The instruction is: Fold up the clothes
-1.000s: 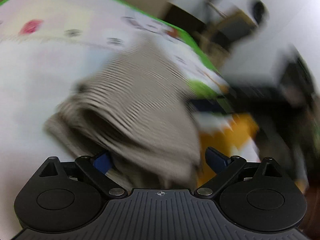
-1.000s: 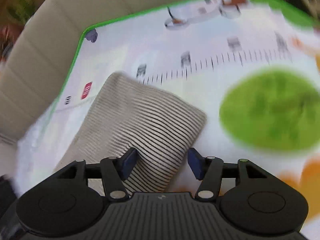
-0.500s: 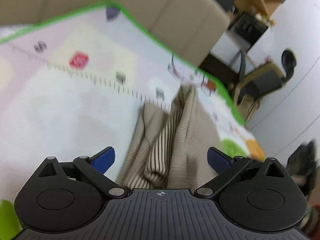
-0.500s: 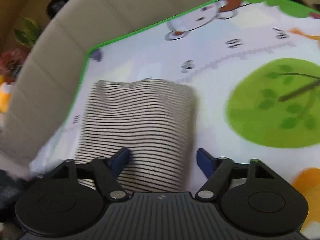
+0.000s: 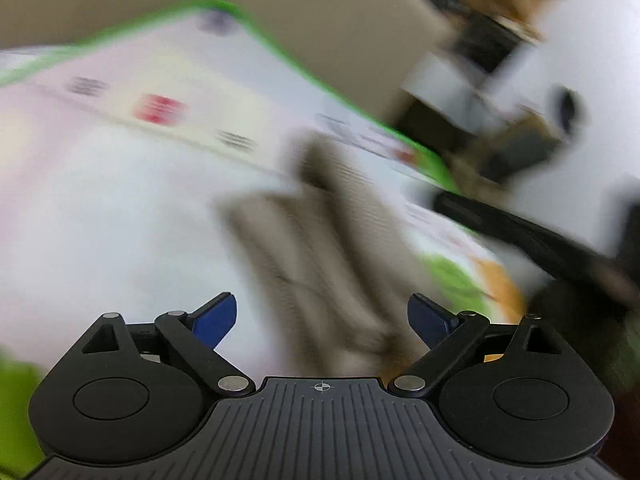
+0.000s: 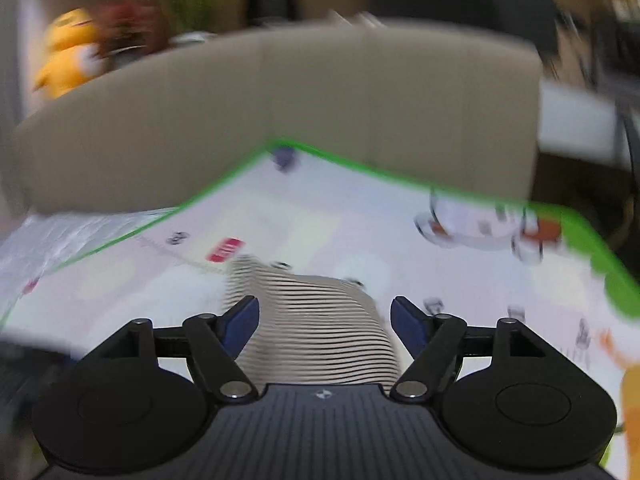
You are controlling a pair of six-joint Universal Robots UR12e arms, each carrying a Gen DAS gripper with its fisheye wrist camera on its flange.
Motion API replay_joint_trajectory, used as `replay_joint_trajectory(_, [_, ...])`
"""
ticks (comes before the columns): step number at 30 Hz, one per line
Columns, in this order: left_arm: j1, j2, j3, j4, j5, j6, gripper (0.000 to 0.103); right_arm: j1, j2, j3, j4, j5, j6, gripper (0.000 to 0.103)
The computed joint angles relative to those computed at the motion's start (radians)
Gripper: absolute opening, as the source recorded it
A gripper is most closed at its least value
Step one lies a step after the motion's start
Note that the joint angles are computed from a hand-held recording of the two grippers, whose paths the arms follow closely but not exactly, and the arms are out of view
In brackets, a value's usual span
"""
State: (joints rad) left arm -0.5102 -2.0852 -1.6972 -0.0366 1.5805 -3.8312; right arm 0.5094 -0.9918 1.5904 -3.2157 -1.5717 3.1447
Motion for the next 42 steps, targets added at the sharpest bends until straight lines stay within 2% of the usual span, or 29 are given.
replay_joint_trajectory(1, [-0.001,-0.001,0.005,-0.033,0.036,-0.026,0.090,0.016,0.000,0.013,-0.017,-0.004,-0.038,0.074])
replay_joint_trajectory(2, [-0.001,-0.003,0.010,-0.067,0.069,-0.053,0.080,0.030,0.001,0.023,-0.022,-0.011,-0.066,0.074])
replay_joint_trajectory(5, [0.004,-0.026,0.038,-0.121,0.045,-0.080,0.064,0.066,0.017,0.030,-0.013,-0.070,-0.123,0.074])
replay_joint_trajectory(6, [0.004,-0.030,0.043,-0.125,0.037,-0.073,0.063,0.073,0.021,0.031,-0.006,-0.092,-0.137,0.074])
replay_joint_trajectory(7, [0.003,-0.034,0.049,-0.130,0.029,-0.066,0.058,0.079,0.025,0.030,0.004,-0.114,-0.149,0.075])
replay_joint_trajectory(9, [0.001,-0.043,0.059,-0.139,0.013,-0.052,0.057,0.083,0.030,0.031,0.017,-0.141,-0.184,0.074])
replay_joint_trajectory(11, [0.003,-0.042,0.053,-0.128,-0.004,-0.056,0.057,0.079,0.030,0.035,0.026,-0.141,-0.213,0.060])
replay_joint_trajectory(12, [0.003,-0.040,0.049,-0.125,-0.011,-0.061,0.057,0.069,0.022,0.037,0.040,-0.110,-0.182,0.041])
replay_joint_trajectory(13, [0.003,-0.038,0.042,-0.119,-0.020,-0.069,0.055,0.056,0.013,0.037,0.056,-0.074,-0.140,0.031])
replay_joint_trajectory(15, [0.006,-0.037,0.032,-0.110,-0.044,-0.087,0.053,0.033,-0.007,0.038,0.073,-0.014,-0.031,0.025])
replay_joint_trajectory(18, [0.011,-0.044,0.037,-0.103,-0.071,-0.098,0.048,0.012,-0.029,0.045,0.024,0.043,0.065,0.023])
replay_joint_trajectory(20, [0.013,-0.048,0.040,-0.102,-0.087,-0.100,0.042,0.000,-0.044,0.055,-0.001,0.122,0.112,0.022])
replay_joint_trajectory(23, [0.016,-0.053,0.044,-0.110,-0.101,-0.097,0.039,-0.009,-0.042,0.047,0.040,0.235,0.153,0.022])
replay_joint_trajectory(25, [0.021,-0.052,0.041,-0.104,-0.114,-0.112,0.036,-0.001,-0.028,0.044,0.078,0.238,0.145,0.022])
replay_joint_trajectory(27, [0.029,-0.037,0.014,-0.080,-0.103,-0.171,0.035,0.010,-0.011,0.039,0.124,0.222,0.151,0.023])
replay_joint_trajectory(30, [0.028,-0.001,-0.030,-0.052,0.017,-0.213,0.043,0.036,0.004,0.037,0.111,0.158,0.080,0.026])
replay_joint_trajectory(32, [0.027,0.009,-0.053,0.016,0.057,-0.223,0.046,0.054,0.013,0.036,0.097,0.114,0.028,0.032])
replay_joint_trajectory(35, [0.020,-0.010,-0.046,0.136,0.023,-0.181,0.052,0.074,0.009,0.039,0.101,0.069,-0.105,0.037])
replay_joint_trajectory(37, [0.010,-0.030,-0.010,0.131,0.005,-0.110,0.054,0.076,0.003,0.041,0.119,0.064,-0.188,0.043])
replay_joint_trajectory(39, [-0.008,-0.045,0.032,0.037,0.025,-0.024,0.053,0.056,-0.026,0.047,0.192,0.140,-0.292,0.051])
replay_joint_trajectory(40, [-0.016,-0.053,0.055,-0.011,0.037,0.018,0.053,0.044,-0.041,0.048,0.236,0.180,-0.347,0.051])
replay_joint_trajectory(41, [-0.023,-0.057,0.067,-0.050,0.058,0.036,0.058,0.025,-0.060,0.044,0.300,0.235,-0.361,0.051])
replay_joint_trajectory(42, [-0.026,-0.061,0.068,-0.057,0.071,0.048,0.059,0.004,-0.080,0.037,0.372,0.294,-0.363,0.055])
